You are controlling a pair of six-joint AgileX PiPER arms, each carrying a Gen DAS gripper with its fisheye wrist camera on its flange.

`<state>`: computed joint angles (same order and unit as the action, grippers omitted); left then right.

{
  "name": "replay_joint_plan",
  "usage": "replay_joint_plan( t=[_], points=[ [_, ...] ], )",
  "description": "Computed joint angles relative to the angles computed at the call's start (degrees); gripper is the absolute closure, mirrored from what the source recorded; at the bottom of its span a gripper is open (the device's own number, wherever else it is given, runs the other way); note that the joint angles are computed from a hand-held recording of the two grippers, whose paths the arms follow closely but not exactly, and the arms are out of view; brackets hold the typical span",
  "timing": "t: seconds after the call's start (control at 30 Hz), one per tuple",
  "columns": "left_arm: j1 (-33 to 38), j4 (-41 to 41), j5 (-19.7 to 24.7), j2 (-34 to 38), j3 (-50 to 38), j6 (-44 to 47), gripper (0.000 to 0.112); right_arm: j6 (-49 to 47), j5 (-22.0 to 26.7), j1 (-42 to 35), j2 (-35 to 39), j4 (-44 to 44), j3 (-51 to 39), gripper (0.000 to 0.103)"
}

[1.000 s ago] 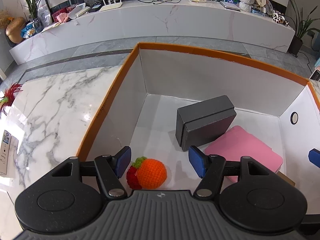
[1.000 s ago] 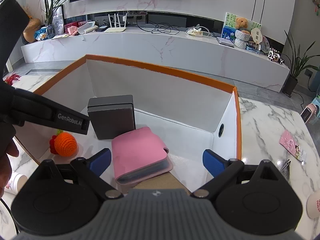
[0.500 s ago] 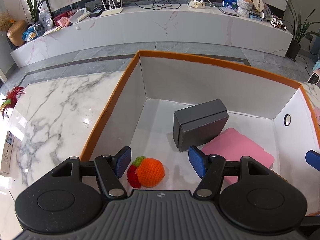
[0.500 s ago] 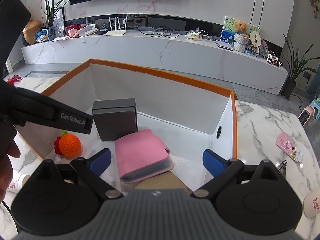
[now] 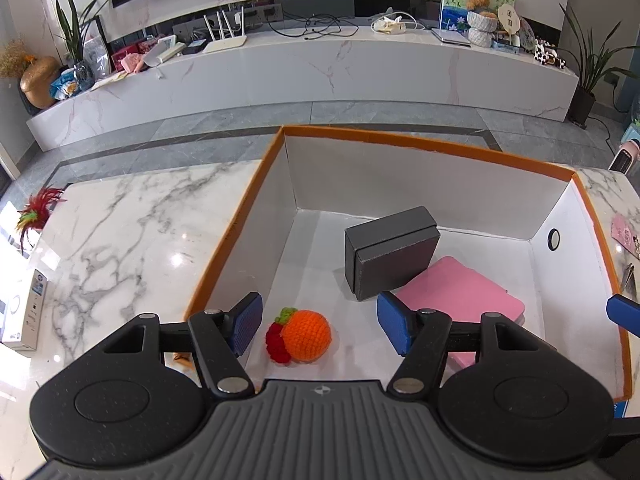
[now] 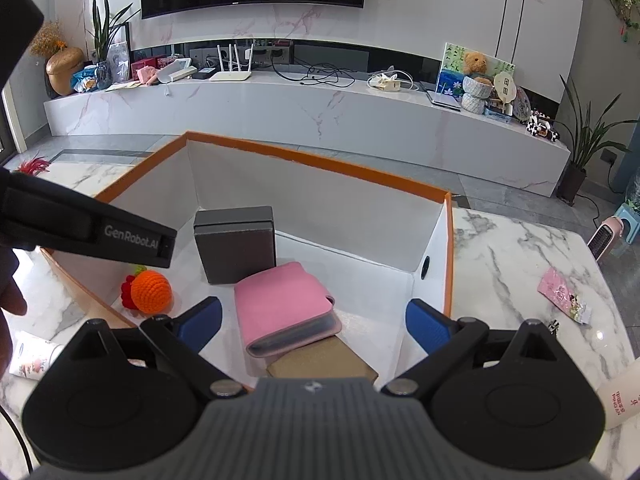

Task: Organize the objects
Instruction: 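Move both tools back toward the yellow tape measure and plush raccoon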

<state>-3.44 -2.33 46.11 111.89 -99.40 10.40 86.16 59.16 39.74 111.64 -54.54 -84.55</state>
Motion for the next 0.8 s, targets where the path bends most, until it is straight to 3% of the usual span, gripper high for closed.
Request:
replay_joint_plan(
  t=[0.43, 0.8],
  points=[
    [1.02, -0.41, -4.76, -7.76, 10.02, 1.72, 0.038, -0.54, 3.35, 2.76, -2.51, -0.44, 1.53, 0.005],
    [4.85, -4.03, -8.42, -16.31, 21.88, 13.08, 0.038, -0.45, 3.29, 5.35, -8.75, -0.57, 8.57, 0.004]
  ],
)
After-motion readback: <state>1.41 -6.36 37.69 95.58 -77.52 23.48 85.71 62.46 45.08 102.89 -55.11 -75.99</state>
